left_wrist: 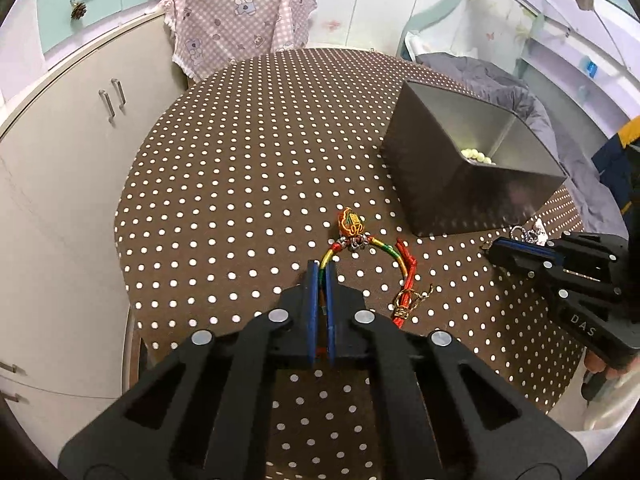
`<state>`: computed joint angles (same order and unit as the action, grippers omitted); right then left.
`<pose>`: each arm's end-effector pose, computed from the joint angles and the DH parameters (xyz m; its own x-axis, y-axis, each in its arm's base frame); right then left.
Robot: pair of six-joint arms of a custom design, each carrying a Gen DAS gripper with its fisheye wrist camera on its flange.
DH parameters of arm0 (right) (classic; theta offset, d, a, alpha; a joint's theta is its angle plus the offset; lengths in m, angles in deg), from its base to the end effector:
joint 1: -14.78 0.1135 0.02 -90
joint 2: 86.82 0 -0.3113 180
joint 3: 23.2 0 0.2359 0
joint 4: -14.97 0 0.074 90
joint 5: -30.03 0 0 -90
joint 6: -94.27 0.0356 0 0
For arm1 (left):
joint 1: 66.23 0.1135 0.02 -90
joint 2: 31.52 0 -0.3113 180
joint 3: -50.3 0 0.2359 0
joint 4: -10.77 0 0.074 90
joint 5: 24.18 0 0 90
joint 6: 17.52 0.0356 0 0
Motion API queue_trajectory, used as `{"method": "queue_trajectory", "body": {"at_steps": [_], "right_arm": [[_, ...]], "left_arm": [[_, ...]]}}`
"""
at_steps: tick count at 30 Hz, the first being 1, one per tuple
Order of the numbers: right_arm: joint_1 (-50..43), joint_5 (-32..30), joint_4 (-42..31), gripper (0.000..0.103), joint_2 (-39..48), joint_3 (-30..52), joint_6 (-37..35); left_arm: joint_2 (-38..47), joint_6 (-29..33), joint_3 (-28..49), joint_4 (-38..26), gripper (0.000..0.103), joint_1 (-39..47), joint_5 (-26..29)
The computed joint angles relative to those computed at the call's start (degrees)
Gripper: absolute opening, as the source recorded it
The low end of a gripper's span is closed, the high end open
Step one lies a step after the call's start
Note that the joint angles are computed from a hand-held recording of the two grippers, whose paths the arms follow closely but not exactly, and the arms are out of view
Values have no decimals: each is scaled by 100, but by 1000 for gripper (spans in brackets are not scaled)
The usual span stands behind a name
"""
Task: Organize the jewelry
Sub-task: 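Close the left tool on the red string bracelet, then carry the red string bracelet over the grey box and open the left tool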
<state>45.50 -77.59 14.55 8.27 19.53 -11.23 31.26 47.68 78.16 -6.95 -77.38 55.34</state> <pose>0.2154 0.1405 0.1508 -0.4875 -0.5860 -0.6473 -0.8038 0.5907 0.0706 0.1358 -0.0202 0.1686 -0.7423 -0.2741 -0.6115 -0.2528 0.9596 -0.1233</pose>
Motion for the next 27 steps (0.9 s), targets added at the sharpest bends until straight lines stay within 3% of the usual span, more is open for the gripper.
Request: {"method": "queue_trajectory", "body": {"at_steps": [27], "right_arm": [[-477,-310,-434,2,-877,187,-28]], "left_arm": [[-981,319,729,-743,3,58,-31]]}}
